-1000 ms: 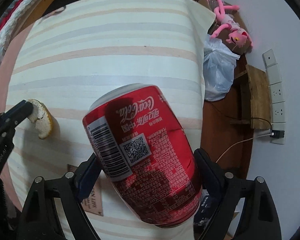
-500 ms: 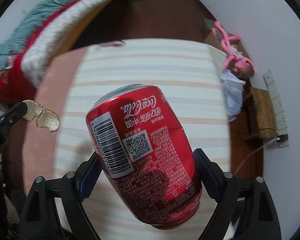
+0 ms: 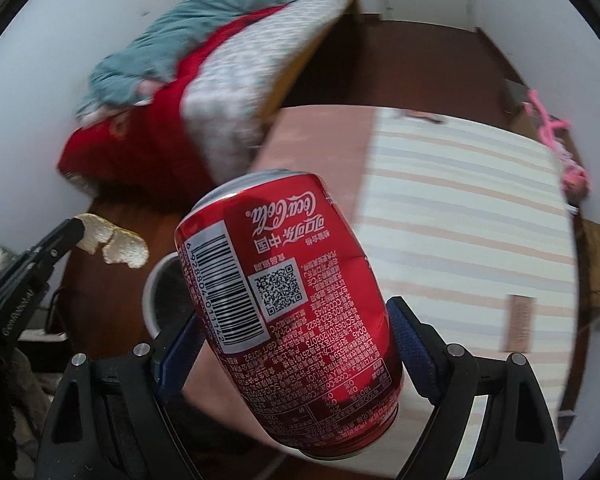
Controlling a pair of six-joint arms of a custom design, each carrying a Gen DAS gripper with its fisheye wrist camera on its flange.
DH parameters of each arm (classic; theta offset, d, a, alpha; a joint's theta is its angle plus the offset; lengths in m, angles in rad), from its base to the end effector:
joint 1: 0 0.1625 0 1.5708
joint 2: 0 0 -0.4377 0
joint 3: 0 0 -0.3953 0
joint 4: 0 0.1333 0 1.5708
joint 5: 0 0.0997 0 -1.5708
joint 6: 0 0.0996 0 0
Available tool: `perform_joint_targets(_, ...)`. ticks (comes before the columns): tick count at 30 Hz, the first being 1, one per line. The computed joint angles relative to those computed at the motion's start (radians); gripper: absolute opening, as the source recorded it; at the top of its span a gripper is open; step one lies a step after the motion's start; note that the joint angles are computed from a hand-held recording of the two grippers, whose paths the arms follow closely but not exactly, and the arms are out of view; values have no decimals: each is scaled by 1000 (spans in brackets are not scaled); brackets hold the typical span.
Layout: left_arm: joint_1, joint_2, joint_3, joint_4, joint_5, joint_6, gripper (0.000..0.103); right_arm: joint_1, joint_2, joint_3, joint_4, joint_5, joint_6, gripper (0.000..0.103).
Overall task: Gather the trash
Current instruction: 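Carry the bread and red can over the bin and open both tools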
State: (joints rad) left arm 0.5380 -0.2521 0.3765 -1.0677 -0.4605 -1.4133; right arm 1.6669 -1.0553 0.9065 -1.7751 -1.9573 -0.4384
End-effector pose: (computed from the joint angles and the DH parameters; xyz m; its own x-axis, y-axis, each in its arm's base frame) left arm -0.6338 -0.6373 0.1283 -0.6514 -0.3075 -0.6936 0.3302 0.7081 -0.6241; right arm 0.1656 -0.7196 0.5498 -0.8079 -0.3595 0.4670 -0.4782 0.8630 -0.1630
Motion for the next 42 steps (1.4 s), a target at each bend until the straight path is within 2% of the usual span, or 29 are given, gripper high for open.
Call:
perform_joint_targets(1, 0, -60, 95, -1, -1, -47, 3, 15, -7, 31, -5, 10, 11, 89)
perform_joint_targets(4, 2, -178, 274, 13, -9, -151, 3, 57, -13, 111, -32, 26, 32, 89)
perform_joint_targets(9, 22, -323, 486, 16, -38, -278, 3, 114, 17, 197, -65, 37, 74, 89)
perform_joint_targets(13, 49, -411, 629, -47, -74, -310, 3, 144, 72, 228, -79, 18, 107, 89)
perform_joint_targets(21, 143, -526, 845, -269, -165, -253, 3, 151, 250, 181, -40, -37, 189, 88)
perform_joint_targets(26, 228, -584, 975, -521, -252, -145, 3, 137, 361, 107, 29, -55, 244, 88)
perform_joint_targets(28, 271, -610, 1039, -672, -312, -86, 4, 134, 417, 68, 52, -72, 262, 88)
perform_joint_targets(31, 321, -631, 1104, -833, -383, -43, 4, 126, 485, 11, 89, -91, 288, 88)
perform_joint_targets(34, 353, -636, 1128, -904, -434, -20, 5, 114, 551, -60, 135, -113, 313, 88)
perform_joint_targets(37, 368, -638, 1133, -887, -451, -48, 9, 100, 610, -135, 191, -126, 336, 89)
perform_joint_targets(38, 371, -640, 1135, -874, -456, -59, 19, 96, 628, -165, 216, -120, 346, 89)
perform_joint_targets(39, 373, -640, 1137, -862, -461, -70, 50, 92, 649, -199, 247, -112, 354, 89)
perform_joint_targets(41, 374, -646, 1143, -835, -462, -94, 96, 87, 682, -244, 286, -113, 361, 89)
perform_joint_targets(42, 370, -650, 1150, -824, -454, -107, 97, 87, 682, -237, 281, -116, 357, 90)
